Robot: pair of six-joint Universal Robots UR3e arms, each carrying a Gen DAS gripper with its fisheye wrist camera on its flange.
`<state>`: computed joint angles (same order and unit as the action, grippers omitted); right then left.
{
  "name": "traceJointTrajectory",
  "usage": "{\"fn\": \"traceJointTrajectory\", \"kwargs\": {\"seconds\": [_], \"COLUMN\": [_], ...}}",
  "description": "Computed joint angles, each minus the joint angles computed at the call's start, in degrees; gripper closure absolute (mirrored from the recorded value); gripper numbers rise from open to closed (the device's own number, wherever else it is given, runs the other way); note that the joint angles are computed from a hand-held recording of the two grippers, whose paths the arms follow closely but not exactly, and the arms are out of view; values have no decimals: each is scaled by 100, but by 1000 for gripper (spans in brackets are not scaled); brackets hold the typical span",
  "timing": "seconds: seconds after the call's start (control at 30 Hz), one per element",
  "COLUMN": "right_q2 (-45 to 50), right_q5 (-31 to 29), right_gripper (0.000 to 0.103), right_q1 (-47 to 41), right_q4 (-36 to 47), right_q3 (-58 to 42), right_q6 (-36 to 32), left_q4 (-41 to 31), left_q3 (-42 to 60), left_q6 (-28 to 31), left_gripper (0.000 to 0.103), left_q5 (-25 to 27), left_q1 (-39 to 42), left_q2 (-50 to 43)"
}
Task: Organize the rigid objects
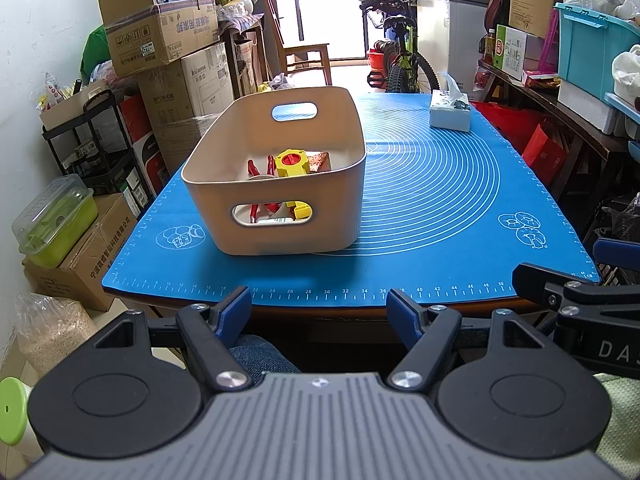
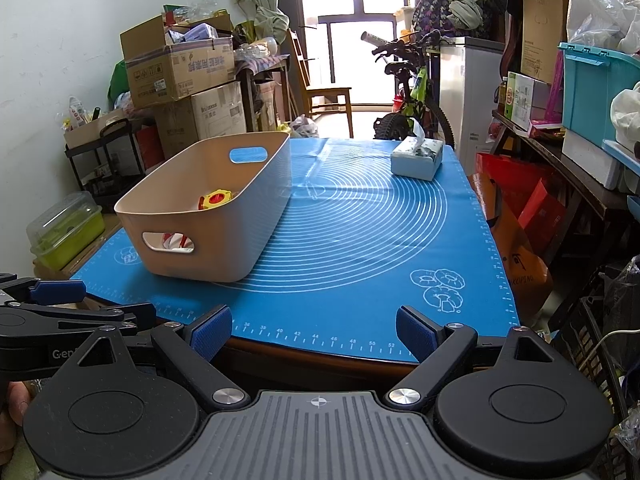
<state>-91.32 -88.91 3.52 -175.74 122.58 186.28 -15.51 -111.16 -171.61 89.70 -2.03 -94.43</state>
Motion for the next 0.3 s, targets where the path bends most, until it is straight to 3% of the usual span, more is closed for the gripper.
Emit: {"fn": "traceJointTrajectory", "kwargs": {"seconds": [0.3], "right_q2": [-5], "right_q5": [7], "right_gripper": [13], "right_q1": [-6], "right_q4": [10], "right_q3": [-2], "right_q6": [0], "left_q4": [14], "left_q3": [-5], "left_q6": [1], "left_gripper": [27], "left_q5": [9], "left_q1": [-6], "left_q2": [-5]}}
